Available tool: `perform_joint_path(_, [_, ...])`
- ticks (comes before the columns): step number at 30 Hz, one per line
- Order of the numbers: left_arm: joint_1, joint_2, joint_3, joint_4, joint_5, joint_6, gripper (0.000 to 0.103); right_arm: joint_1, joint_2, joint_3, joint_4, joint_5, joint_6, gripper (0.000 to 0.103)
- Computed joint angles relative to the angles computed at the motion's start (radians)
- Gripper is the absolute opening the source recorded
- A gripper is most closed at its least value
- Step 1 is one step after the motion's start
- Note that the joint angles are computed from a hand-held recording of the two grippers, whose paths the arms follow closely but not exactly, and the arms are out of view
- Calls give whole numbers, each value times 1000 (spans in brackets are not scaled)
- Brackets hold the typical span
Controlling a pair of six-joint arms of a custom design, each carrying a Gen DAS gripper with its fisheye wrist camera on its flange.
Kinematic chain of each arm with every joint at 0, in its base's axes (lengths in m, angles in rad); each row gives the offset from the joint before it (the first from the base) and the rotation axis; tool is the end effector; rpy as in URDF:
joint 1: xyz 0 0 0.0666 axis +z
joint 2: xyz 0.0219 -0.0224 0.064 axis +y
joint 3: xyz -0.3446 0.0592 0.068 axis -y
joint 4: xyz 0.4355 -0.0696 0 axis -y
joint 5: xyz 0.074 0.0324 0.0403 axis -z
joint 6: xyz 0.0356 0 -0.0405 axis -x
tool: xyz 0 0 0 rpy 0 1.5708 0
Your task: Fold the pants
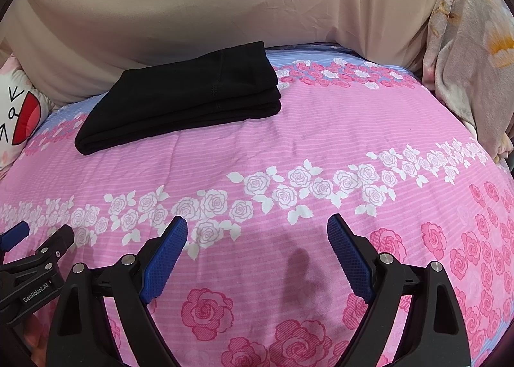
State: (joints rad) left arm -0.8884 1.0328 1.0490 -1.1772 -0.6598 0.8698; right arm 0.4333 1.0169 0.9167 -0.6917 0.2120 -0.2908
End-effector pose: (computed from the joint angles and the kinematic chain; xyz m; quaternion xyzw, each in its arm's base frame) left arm 0.2561 -0.2811 0.3747 -0.0573 0.9269 0.0541 0.3671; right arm 0.3737 0.1642 0.3383 -0.0254 0.9205 0.0422 0.3877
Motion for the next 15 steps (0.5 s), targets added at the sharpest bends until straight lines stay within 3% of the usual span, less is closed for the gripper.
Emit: perform_joint_path(15, [0,1,1,0,0,1,98,-3,-1,-2,0,-5,3,86])
